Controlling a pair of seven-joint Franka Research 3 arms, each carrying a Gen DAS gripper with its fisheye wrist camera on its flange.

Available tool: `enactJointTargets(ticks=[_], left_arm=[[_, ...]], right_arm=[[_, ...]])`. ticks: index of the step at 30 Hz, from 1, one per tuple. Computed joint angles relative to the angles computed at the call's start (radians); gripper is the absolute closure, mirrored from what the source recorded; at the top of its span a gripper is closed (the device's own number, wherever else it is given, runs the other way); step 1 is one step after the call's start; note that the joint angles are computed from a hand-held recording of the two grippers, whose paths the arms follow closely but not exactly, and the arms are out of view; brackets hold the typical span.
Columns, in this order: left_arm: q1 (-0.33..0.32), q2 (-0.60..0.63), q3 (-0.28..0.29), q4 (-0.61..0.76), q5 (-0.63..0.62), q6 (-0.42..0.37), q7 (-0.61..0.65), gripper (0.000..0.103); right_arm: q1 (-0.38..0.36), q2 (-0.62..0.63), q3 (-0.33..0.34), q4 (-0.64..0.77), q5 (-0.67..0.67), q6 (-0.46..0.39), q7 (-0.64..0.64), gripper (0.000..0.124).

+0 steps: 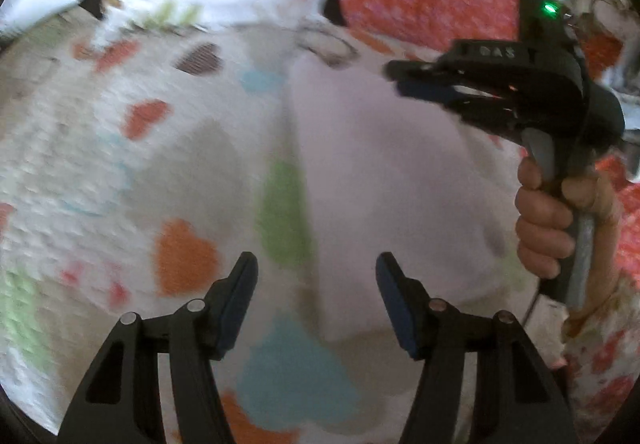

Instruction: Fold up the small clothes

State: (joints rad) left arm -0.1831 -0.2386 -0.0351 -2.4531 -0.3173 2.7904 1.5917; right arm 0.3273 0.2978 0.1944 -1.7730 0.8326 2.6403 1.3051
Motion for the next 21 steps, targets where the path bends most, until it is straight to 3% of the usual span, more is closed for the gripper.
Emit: enactJointTargets(ticks=[2, 3, 5, 6, 7, 9, 11, 12, 15, 19, 21], left_arm=[[0.029, 0.013, -0.005, 0.011, 0.031, -0.005, -0.045, 0.042], [0.031, 0.021, 0.004, 0.019, 0.019, -0.012, -0.046, 0.042], [0.050, 0.024, -0.001, 0.022, 0.038, -0.008, -0.064, 0.042], [0.064, 0.026, -0.010, 0.023, 0.065, -0.001, -0.085, 0.042], [0.074, 0.032, -0.016, 0.030, 0.091, 0.003, -0.102, 0.042], [0.081, 0.027, -0.013, 0.032, 0.108, 0.001, -0.109, 0.042], [0.071, 0.026, 0.010, 0.038, 0.072, -0.009, -0.081, 0.042], [0.068, 0.027, 0.019, 0.044, 0.051, -0.016, -0.069, 0.042], [0.066, 0.022, 0.039, 0.056, -0.019, -0.041, -0.046, 0.042], [0.084, 0.008, 0.034, 0.055, -0.049, -0.034, -0.059, 0.042], [0.095, 0.004, 0.028, 0.055, -0.033, -0.020, -0.079, 0.042]], right_arm=[[-0.032, 0.122, 0.038, 0.139, 0.079, -0.136, -0.040, 0.101], [-0.019, 0.197, 0.029, 0.222, 0.055, -0.171, 0.014, 0.101], [0.045, 0.312, -0.038, 0.343, -0.079, -0.157, 0.211, 0.101], [0.059, 0.344, -0.056, 0.373, -0.116, -0.132, 0.269, 0.114], [0.062, 0.369, -0.063, 0.398, -0.138, -0.110, 0.313, 0.120], [0.034, 0.397, -0.035, 0.432, -0.122, -0.084, 0.367, 0.121], [-0.029, 0.373, 0.052, 0.396, -0.040, -0.033, 0.302, 0.109], [-0.084, 0.345, 0.130, 0.355, 0.066, -0.008, 0.193, 0.102], [-0.169, 0.268, 0.238, 0.247, 0.288, -0.018, -0.016, 0.091], [-0.173, 0.183, 0.225, 0.107, 0.351, -0.118, -0.061, 0.090], [-0.166, 0.110, 0.226, -0.004, 0.415, -0.115, -0.132, 0.092]])
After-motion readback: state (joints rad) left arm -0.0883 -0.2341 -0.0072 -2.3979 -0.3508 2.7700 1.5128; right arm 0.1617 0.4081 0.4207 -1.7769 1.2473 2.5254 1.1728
